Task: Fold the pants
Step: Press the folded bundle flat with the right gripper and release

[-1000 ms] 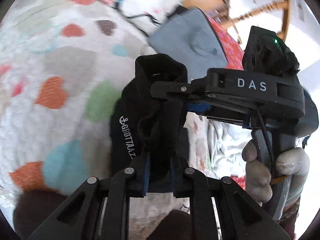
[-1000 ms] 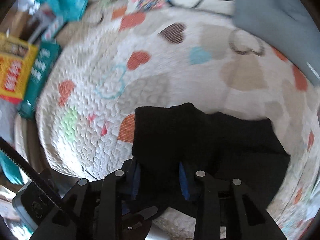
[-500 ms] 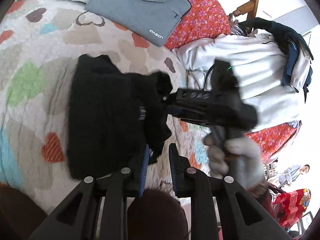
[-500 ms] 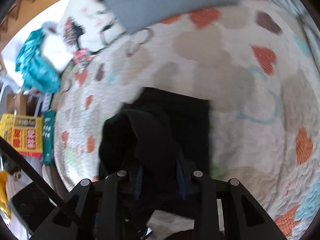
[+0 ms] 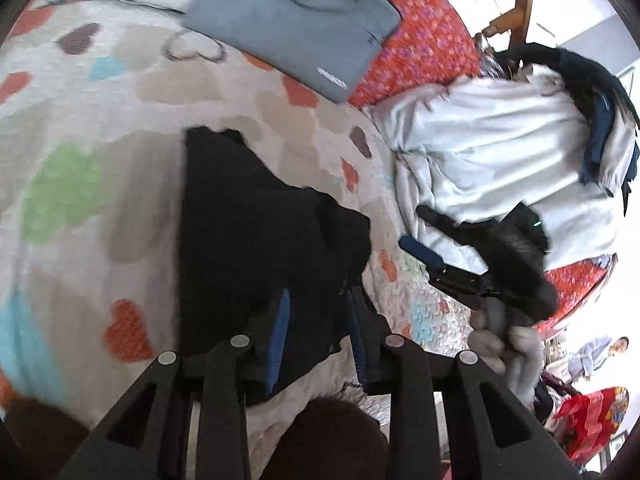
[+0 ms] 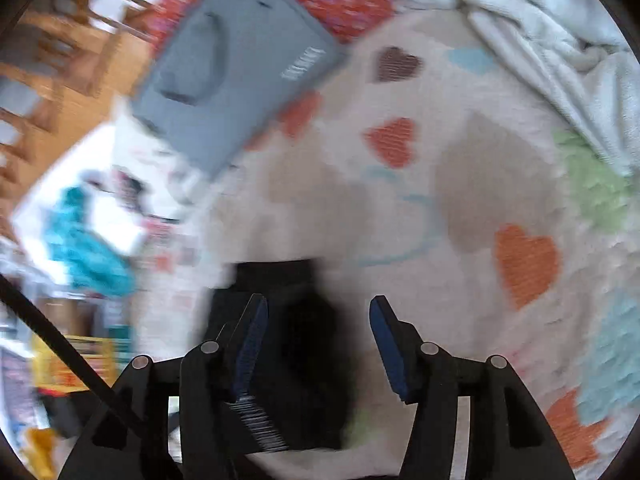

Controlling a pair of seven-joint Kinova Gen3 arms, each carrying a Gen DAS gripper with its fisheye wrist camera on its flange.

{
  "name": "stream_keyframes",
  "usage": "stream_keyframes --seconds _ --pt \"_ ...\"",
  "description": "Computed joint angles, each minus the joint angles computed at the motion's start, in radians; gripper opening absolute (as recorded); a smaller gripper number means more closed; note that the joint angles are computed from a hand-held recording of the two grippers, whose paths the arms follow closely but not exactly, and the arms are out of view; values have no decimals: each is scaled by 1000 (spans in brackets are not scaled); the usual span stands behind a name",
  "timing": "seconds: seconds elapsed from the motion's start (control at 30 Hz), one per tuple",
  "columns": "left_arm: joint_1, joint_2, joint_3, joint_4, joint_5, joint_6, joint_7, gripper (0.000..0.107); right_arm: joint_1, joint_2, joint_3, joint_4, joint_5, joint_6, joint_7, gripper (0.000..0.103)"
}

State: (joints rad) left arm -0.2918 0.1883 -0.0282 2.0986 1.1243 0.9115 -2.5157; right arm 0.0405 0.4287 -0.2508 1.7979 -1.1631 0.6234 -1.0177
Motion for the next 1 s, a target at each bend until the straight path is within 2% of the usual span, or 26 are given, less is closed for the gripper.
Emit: stream_keyframes --seconds 0.1,0.17,0.23,0.3,0.33,0.37,0.43,0.47,0.5,0.57,0.63,0.7,0.73,0.83,0.9,1.0 --pt "99 54 -30 -31 -73 -93 84 28 23 77 -58 -37 -83 94 88 59" --pt "112 84 -22 -31 -111 -154 146 24 -2 124 -70 -51 -104 101 84 59" --pt "51 109 15 -18 -98 -166 144 3 -71 151 -28 -65 -85 70 19 58" --pt "-31 135 63 -13 -65 -130 88 3 -164 147 58 -53 -26 -5 -61 56" --pt "-50 143 61 -17 -62 -97 75 3 -209 134 104 -41 2 -36 -83 49" --pt "-51 143 51 -24 -71 -70 78 3 -237 120 136 -28 14 -57 -90 49" --pt "-60 123 36 -37 -84 -8 78 7 -269 90 191 6 -11 -66 -66 51" --pt "-81 101 48 -37 -74 10 53 7 -267 72 193 31 -39 -86 -32 51" --pt "-100 82 57 -40 -59 29 23 8 -251 52 177 52 -71 -111 9 53" --pt "-83 67 30 -58 -33 39 12 13 -172 20 96 80 -133 -144 90 53" --pt "-89 90 43 -97 -19 34 35 20 -80 7 4 88 -200 -124 172 53" --pt "-80 138 71 -155 -33 -19 89 20 -8 13 -89 87 -267 -101 253 53" --pt "-51 173 63 -197 -59 -40 129 20 37 31 -135 86 -292 -69 294 53" --pt "49 276 -13 -301 -128 -52 251 19 108 117 -243 80 -359 -23 399 53" --pt "69 316 -8 -336 -189 -102 326 19 78 154 -245 65 -346 -51 399 54" --pt "-7 352 86 -348 -203 -135 340 17 -36 178 -148 48 -240 -45 293 54"
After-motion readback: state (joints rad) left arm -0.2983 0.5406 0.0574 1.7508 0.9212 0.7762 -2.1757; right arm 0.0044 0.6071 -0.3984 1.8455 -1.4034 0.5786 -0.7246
